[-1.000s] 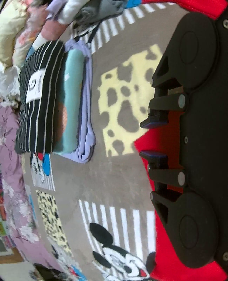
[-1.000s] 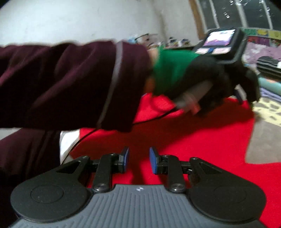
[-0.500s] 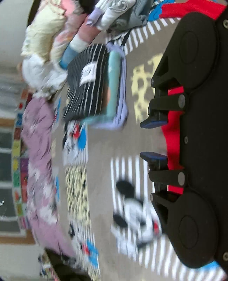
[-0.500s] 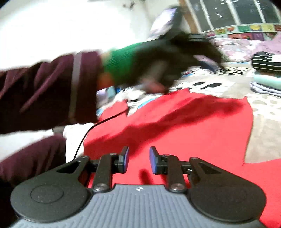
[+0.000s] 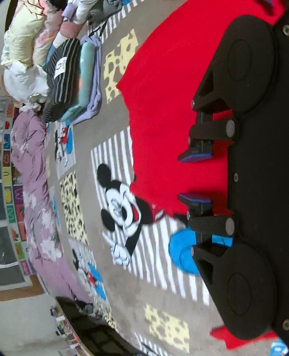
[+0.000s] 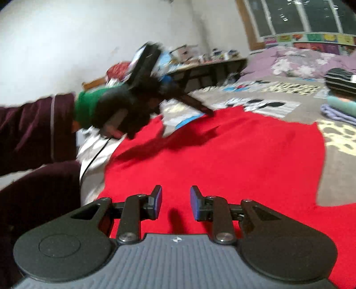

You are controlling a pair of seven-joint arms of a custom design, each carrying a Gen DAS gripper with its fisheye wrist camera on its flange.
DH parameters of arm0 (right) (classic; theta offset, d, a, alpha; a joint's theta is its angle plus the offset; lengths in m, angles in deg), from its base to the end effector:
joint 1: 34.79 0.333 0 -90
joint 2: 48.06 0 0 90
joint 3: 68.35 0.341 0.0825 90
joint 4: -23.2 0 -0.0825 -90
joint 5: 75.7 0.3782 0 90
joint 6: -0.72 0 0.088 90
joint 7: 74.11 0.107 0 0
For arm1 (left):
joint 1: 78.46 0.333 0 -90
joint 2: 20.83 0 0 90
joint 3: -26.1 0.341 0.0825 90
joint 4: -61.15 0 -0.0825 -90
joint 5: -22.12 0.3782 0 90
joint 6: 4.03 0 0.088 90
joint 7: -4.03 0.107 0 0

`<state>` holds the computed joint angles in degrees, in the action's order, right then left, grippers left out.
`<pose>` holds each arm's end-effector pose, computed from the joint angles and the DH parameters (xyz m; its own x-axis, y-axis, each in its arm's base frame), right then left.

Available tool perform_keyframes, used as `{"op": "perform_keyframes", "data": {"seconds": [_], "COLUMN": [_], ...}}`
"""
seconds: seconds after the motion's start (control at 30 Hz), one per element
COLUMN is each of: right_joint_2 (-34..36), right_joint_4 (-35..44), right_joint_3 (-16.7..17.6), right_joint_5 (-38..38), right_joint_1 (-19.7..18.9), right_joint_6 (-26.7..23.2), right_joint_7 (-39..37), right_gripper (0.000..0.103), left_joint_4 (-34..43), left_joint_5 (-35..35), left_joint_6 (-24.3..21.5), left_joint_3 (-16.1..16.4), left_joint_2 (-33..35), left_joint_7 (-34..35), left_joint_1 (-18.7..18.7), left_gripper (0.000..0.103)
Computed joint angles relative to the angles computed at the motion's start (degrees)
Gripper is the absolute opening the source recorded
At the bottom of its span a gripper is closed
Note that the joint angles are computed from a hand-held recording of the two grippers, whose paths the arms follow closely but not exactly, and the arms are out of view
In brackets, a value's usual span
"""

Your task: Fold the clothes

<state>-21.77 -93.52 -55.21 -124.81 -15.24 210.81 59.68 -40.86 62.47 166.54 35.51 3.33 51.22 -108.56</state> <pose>0.4763 0.4005 0.3783 0.7544 -0.5968 -0.2734 -0.4770 -0.2123 -0.8529 0.6292 -0.3029 0.4259 -0.2588 -0.9605 -0.1025 -0.6314 0.2485 -0.7346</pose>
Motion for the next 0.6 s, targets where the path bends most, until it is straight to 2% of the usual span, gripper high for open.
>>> {"op": "perform_keyframes", "data": {"seconds": [0.07,0.13,0.2,0.27,0.33,0.4,0.47,0.53,0.57,0.6], "right_joint_2": [0.82,1.28,1.92,2.39,2.77,3.27,3.61,3.24,3.24,3.18], "right_joint_4": [1.62,2.16,2.68,3.20,3.66,4.34,4.90,4.47,4.59,4.62], "right_joint_3": [1.86,3.06,3.76,4.02,3.72,3.52,2.98,1.84,1.46,1.09], "right_joint_5": [-3.88,-5.84,-7.23,-8.80,-10.04,-11.49,-12.56,-12.35,-12.54,-12.63], "right_joint_1": [-1.57,-2.86,-3.96,-4.53,-4.52,-4.67,-4.50,-3.62,-3.31,-2.99], "right_joint_6": [-2.84,-3.18,-2.55,-2.24,-1.74,-1.12,-0.42,0.43,0.54,0.65], "right_joint_7": [2.31,3.93,5.95,7.93,9.23,10.96,12.57,12.97,13.29,13.49], "right_gripper": [0.029,0.029,0.029,0.029,0.029,0.029,0.029,0.029,0.029,0.029], "left_joint_4": [4.80,10.02,13.43,16.82,19.11,20.48,19.49,17.13,16.52,17.21], "left_joint_5": [-4.72,-12.69,-19.06,-21.10,-24.24,-23.59,-21.23,-17.71,-17.16,-17.55], "left_joint_6": [-3.59,-6.84,-7.39,-9.51,-10.21,-11.03,-9.73,-5.99,-4.63,-5.15], "left_joint_3": [-2.45,-6.45,-8.95,-6.27,-7.24,-6.35,-3.30,0.02,-0.21,-1.59], "left_joint_2": [3.49,7.19,9.54,11.25,12.87,13.63,12.68,11.19,10.80,11.24], "left_joint_7": [1.41,3.84,6.03,3.76,4.19,6.20,4.72,2.30,2.79,4.80], "left_joint_1": [2.04,5.98,8.79,7.19,8.44,7.58,5.12,2.40,2.33,3.03], "left_gripper": [0.028,0.028,0.028,0.028,0.029,0.030,0.029,0.029,0.029,0.029]}}
